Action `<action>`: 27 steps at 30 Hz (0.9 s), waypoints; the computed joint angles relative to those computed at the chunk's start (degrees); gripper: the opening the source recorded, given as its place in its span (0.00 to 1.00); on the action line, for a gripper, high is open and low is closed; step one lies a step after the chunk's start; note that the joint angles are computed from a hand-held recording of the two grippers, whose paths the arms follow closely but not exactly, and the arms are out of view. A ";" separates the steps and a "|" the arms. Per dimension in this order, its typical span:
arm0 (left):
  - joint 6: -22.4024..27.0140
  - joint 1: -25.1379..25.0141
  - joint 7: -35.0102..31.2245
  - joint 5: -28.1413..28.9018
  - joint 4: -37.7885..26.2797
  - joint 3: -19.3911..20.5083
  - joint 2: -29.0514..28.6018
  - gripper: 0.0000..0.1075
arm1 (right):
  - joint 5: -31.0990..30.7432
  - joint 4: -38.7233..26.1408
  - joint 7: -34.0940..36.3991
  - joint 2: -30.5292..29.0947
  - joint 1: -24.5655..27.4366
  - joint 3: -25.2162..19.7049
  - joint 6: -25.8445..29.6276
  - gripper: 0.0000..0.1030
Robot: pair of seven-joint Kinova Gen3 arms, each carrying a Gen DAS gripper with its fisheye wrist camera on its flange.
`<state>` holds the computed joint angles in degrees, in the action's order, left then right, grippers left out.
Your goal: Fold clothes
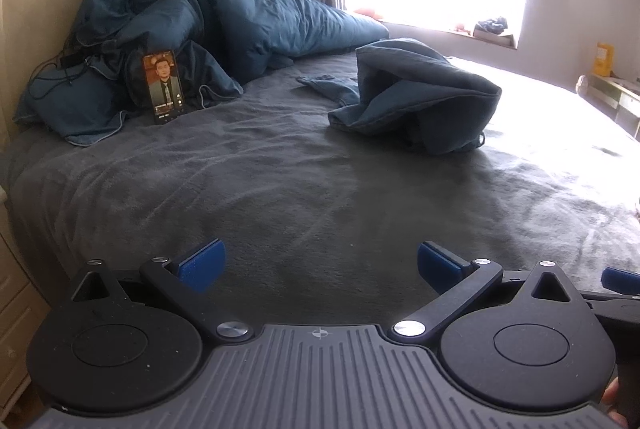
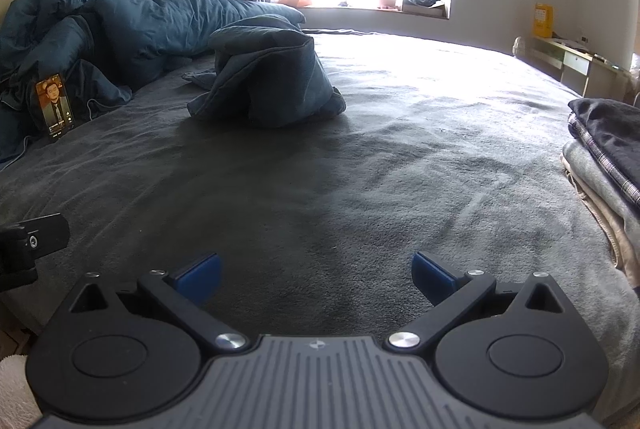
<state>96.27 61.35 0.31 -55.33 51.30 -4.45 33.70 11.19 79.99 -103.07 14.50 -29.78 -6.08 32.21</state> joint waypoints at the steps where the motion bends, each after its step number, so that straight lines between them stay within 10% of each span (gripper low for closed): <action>1: -0.04 0.07 0.20 -0.05 0.18 -0.03 -0.08 0.96 | 0.00 0.00 0.00 0.00 0.00 0.01 0.00 1.00; 27: -1.05 -0.40 0.02 0.29 0.63 0.42 -0.47 0.96 | 1.11 -0.34 -0.92 0.08 -0.77 0.13 0.63 1.00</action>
<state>95.22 60.95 0.33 -55.05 51.93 -4.03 33.22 12.30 79.65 -103.99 14.58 -30.55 -5.94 32.83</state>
